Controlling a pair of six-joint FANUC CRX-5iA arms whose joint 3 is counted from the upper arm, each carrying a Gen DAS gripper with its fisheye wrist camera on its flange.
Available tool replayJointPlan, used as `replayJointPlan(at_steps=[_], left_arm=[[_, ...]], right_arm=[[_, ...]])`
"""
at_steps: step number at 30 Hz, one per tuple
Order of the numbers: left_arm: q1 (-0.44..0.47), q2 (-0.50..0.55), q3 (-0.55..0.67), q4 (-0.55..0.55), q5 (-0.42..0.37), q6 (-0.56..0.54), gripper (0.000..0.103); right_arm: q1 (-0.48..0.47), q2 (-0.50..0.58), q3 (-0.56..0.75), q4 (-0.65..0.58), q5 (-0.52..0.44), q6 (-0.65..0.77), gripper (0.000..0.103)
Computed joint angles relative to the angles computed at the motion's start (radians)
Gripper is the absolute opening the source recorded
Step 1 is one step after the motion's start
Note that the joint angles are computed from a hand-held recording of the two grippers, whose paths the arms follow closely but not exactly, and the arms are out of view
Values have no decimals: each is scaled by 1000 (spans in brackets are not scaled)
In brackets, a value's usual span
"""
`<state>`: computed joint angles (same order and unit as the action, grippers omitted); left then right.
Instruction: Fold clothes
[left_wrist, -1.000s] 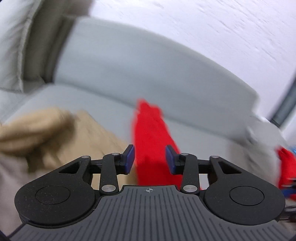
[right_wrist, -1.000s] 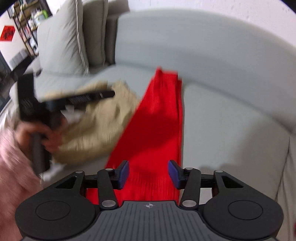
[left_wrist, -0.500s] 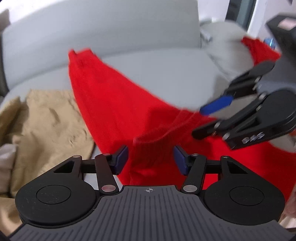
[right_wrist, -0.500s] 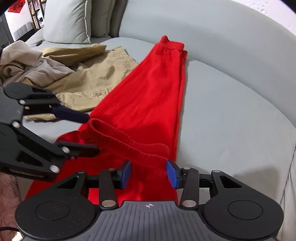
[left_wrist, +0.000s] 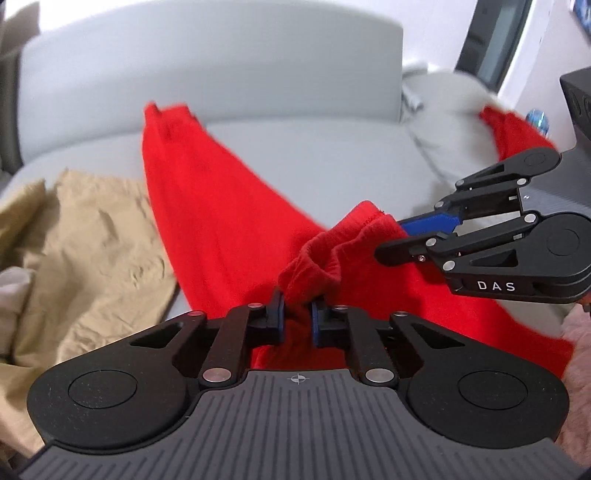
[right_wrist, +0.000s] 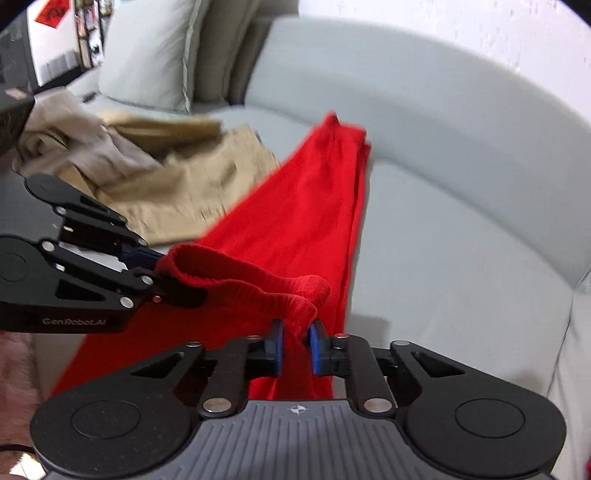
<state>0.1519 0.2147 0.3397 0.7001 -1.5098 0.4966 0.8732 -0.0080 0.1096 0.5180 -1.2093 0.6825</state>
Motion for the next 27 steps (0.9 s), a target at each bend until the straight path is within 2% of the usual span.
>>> replayJointPlan(at_steps=[5,8,9,10,11,13,14,17,19,20,21,22,23,24,25,27], left_arm=[[-3,53,82,37,2,84,12],[-35,102,149,-14,19,132,14],[-46,115,163,-37,22,155,22],[-64,133,182,-85,28,194,35],[-80,144,189,-131,36,221,39],[-99,148,181,-193,51,239,48],[-99,145,167,-197,61,245,49],[-72,137,170,-157,52,285,54],[-41,121,168,-112,52,303,58],[-22,112,162,-87,54,310,58],[-6,107,161,-65,46,322,52],[17,107,168,-30,15,339,40],[32,113,181,-8,-26,352,33],[38,124,206,-6,-79,357,19],[41,131,230,-11,-149,345,11],[41,133,255,-29,-289,293,12]], right_arm=[[-33,25,41,23,38,19,12],[-69,68,77,-3,45,34,12],[-81,86,89,-18,41,39,12],[-96,111,105,-44,29,42,14],[-114,141,126,-85,3,43,17],[-129,175,147,-124,-39,39,36],[-132,180,146,-133,-49,30,36],[-127,143,123,-126,-33,-27,42],[-111,90,90,-96,-24,-59,53],[-100,64,72,-76,-22,-74,56],[-85,39,55,-55,-27,-94,57],[-65,7,38,-38,-38,-120,56],[-53,-16,27,-35,-42,-136,53],[-38,-43,17,-51,-44,-153,41],[-19,-72,9,-77,-47,-170,34],[20,-109,-6,-108,-59,-186,29]])
